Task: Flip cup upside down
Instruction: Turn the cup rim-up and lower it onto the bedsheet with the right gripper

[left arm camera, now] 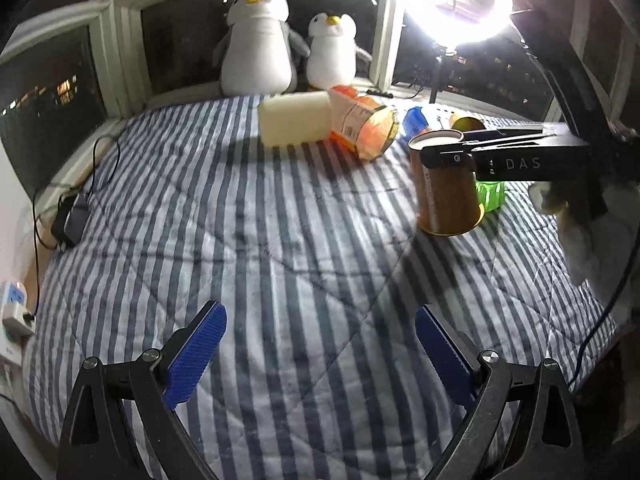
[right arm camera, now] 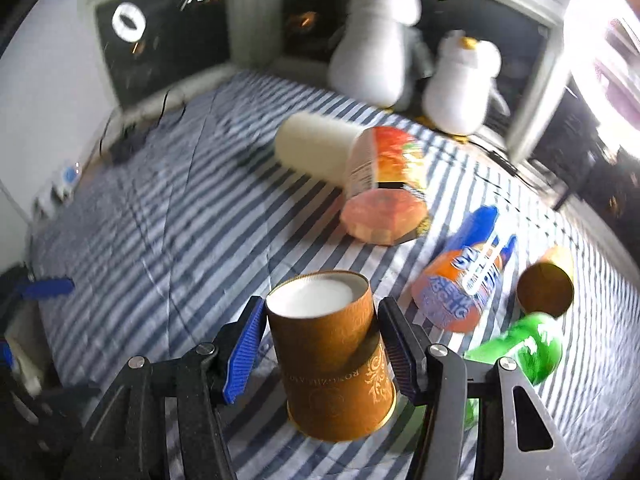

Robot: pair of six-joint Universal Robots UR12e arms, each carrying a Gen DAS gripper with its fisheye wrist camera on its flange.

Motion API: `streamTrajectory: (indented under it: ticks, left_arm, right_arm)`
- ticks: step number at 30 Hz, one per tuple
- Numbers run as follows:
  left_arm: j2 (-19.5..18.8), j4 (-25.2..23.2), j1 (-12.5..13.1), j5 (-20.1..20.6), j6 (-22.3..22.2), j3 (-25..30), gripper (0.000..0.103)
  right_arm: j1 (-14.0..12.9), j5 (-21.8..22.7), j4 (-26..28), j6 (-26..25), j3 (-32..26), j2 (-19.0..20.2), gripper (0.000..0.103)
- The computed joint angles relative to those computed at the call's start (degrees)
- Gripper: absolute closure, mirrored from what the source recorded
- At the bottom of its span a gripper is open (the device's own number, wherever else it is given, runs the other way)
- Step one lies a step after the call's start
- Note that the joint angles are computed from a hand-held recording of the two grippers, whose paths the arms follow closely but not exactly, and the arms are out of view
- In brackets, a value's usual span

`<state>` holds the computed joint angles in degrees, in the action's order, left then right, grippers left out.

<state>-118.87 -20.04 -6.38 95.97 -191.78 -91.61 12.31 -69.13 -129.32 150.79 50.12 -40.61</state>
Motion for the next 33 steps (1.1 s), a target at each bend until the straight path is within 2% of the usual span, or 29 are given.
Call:
streamTrajectory:
  ticks: [6, 10, 13, 19, 24, 33]
  left_arm:
    - [-1.03, 1.56, -0.9, -0.08, 0.99, 1.44, 0.006]
    - [-1.33, 2.0, -1.1, -0.7, 0.92, 1.87, 0.006]
    - [-1.43, 2.22, -1.2, -1.04, 1.13, 1.99, 0.006]
    - [-1.29, 2.73, -1.59, -1.02, 2.43, 1.68, 0.006]
    - [-1.02, 3.06, -1.75, -0.93, 2.46, 1.25, 0.006]
    - [-0.92, 3.53, -1.93, -0.51, 2.0, 0.9, 0.006]
  right_arm:
    - [-1.92, 5.88, -12.69, 12.4, 7.49, -2.56, 0.049]
    - [-2.57, 7.59, -20.28, 19.63, 10.65, -3.16, 0.049]
    - [-2.78, 8.02, -23.45, 23.08, 12.0, -3.18, 0.049]
    - [-3.03, 7.25, -28.86, 26.96, 14.51, -3.24, 0.049]
    - [-3.36, 7.2, -31.28, 29.18, 15.61, -3.31, 0.049]
    - [-3.33, 7.1, -32.35, 28.55, 17.64, -3.92, 0.049]
